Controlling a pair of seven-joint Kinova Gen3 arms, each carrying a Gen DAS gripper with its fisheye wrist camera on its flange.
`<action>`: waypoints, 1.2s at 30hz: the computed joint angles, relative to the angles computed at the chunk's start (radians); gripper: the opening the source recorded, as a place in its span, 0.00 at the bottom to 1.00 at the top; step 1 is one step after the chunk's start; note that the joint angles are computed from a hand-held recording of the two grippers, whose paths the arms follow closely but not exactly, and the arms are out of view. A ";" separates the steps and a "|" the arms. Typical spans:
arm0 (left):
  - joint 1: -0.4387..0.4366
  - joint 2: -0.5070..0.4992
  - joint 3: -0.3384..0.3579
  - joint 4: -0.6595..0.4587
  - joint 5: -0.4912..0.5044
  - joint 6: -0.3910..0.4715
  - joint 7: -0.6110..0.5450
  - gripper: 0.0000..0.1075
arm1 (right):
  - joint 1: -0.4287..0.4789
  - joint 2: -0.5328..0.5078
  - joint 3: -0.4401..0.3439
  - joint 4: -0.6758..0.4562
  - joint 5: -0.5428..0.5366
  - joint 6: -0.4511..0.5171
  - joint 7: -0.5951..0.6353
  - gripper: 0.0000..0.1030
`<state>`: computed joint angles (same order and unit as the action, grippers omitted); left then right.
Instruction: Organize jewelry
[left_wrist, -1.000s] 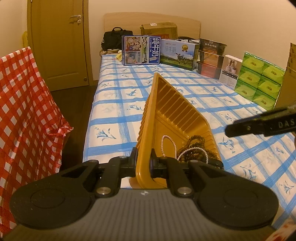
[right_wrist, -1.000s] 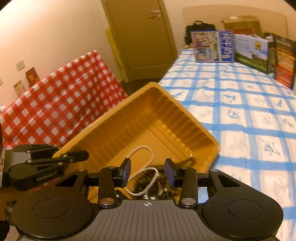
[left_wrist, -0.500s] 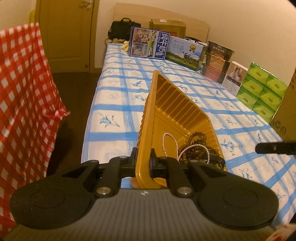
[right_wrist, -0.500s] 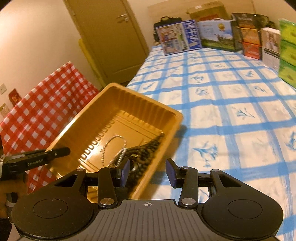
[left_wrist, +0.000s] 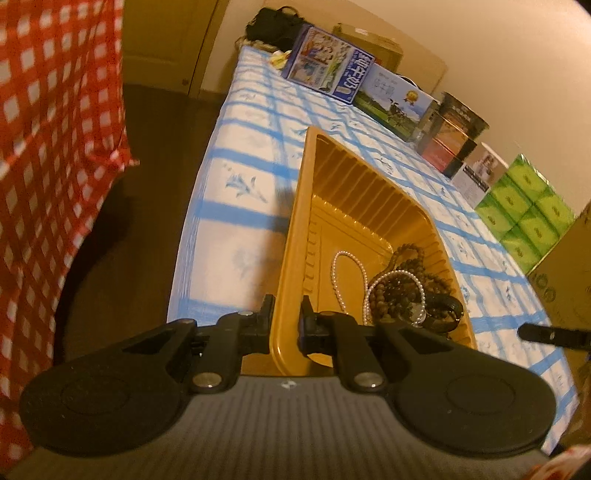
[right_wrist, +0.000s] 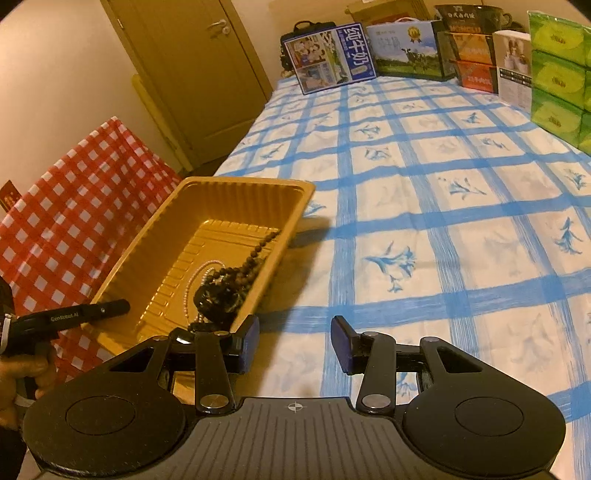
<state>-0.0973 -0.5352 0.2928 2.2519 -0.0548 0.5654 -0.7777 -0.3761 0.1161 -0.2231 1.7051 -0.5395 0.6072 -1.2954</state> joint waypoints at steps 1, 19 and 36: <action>0.010 -0.001 -0.015 0.009 0.010 -0.006 -0.001 0.10 | -0.003 -0.002 0.000 0.004 0.005 -0.002 -0.005 0.42; -0.076 -0.065 0.070 -0.073 -0.030 0.183 0.062 0.31 | -0.013 -0.072 0.021 0.067 0.032 -0.011 -0.072 0.43; -0.147 -0.074 0.363 -0.315 -0.204 0.482 0.108 0.85 | -0.041 -0.200 0.008 0.161 0.324 -0.039 -0.441 0.76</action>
<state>-0.2443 -0.6094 0.6555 1.9366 -0.2585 1.0475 -0.6698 -0.4171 -0.0844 -0.2147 1.8666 -0.2158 0.5681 -1.7369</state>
